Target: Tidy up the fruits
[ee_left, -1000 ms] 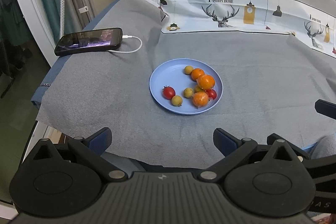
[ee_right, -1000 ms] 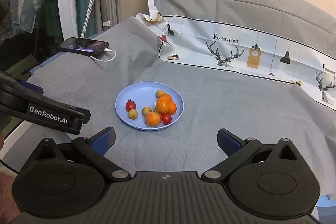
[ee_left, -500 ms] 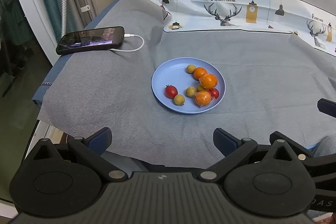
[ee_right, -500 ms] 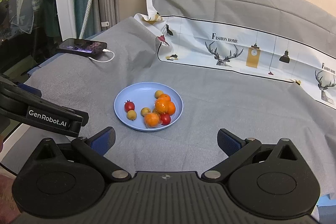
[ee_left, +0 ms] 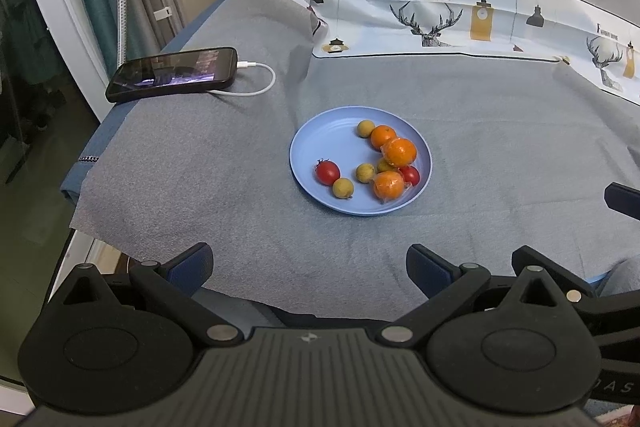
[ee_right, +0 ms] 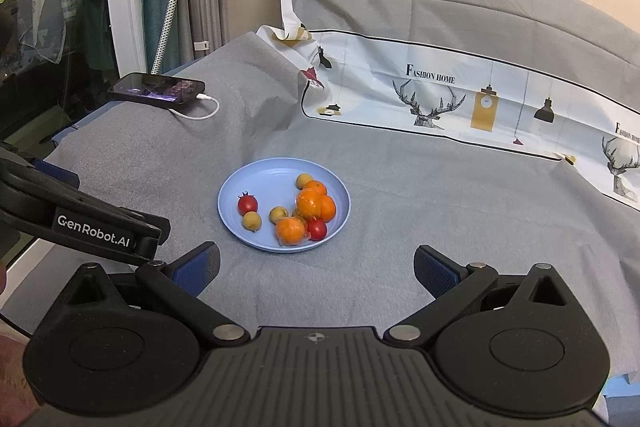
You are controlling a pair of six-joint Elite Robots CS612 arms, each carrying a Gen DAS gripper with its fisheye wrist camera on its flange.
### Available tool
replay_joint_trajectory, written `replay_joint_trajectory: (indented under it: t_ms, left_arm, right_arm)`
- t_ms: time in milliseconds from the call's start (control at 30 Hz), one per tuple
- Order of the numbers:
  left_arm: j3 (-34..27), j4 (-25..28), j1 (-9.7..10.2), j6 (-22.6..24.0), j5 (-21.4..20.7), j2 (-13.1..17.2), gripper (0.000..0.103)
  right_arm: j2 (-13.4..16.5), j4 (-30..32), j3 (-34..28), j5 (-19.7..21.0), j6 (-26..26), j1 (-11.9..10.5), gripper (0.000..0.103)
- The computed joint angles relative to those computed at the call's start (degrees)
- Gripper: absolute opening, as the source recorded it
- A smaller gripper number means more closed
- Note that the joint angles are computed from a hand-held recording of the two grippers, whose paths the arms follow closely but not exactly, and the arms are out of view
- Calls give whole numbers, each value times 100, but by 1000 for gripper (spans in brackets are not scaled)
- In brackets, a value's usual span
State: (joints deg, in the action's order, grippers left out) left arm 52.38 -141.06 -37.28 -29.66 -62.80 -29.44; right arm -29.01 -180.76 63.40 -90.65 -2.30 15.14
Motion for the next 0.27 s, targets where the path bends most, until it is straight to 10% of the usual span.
replay_joint_trajectory:
  t_ms: [267]
  left_arm:
    - [-105, 146, 24, -69, -27, 45, 103]
  right_arm:
    - [41, 87, -96, 15, -34, 3, 102]
